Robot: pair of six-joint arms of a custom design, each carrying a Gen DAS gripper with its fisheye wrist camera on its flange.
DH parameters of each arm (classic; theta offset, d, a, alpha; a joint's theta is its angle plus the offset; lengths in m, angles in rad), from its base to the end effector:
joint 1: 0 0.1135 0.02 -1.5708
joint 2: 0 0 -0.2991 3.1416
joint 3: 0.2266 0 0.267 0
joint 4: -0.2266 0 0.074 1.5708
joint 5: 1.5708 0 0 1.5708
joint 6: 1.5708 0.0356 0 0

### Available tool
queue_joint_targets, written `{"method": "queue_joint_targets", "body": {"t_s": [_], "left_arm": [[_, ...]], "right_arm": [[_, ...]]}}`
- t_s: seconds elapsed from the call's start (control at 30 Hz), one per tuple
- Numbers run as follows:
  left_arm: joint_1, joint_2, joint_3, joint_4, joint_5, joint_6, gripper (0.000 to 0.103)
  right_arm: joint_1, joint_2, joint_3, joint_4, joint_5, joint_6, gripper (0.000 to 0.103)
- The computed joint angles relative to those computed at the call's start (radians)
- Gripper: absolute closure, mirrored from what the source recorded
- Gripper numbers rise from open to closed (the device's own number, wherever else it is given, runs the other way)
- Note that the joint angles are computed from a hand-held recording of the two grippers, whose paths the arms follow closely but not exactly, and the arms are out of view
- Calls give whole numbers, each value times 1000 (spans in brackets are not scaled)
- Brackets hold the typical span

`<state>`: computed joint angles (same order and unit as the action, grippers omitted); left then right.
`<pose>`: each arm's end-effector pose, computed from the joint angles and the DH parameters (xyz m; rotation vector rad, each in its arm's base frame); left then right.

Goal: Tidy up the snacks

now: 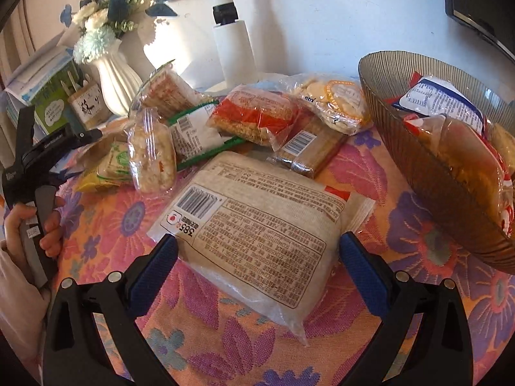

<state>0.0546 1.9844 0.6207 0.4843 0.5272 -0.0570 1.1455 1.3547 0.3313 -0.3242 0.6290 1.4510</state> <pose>0.3197 -0.0005 0.0644 0.0982 2.3886 -0.6432 0.0873 0.1419 0.1145 0.4664 2.4357 0.0505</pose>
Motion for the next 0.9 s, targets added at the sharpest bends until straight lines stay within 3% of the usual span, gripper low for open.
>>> {"method": "queue_joint_targets", "body": {"t_s": [0.9], "left_arm": [[1,-1,-2,3,1,-1,3]], "right_arm": [[-1,-14,-6,5,7,3,5]]}}
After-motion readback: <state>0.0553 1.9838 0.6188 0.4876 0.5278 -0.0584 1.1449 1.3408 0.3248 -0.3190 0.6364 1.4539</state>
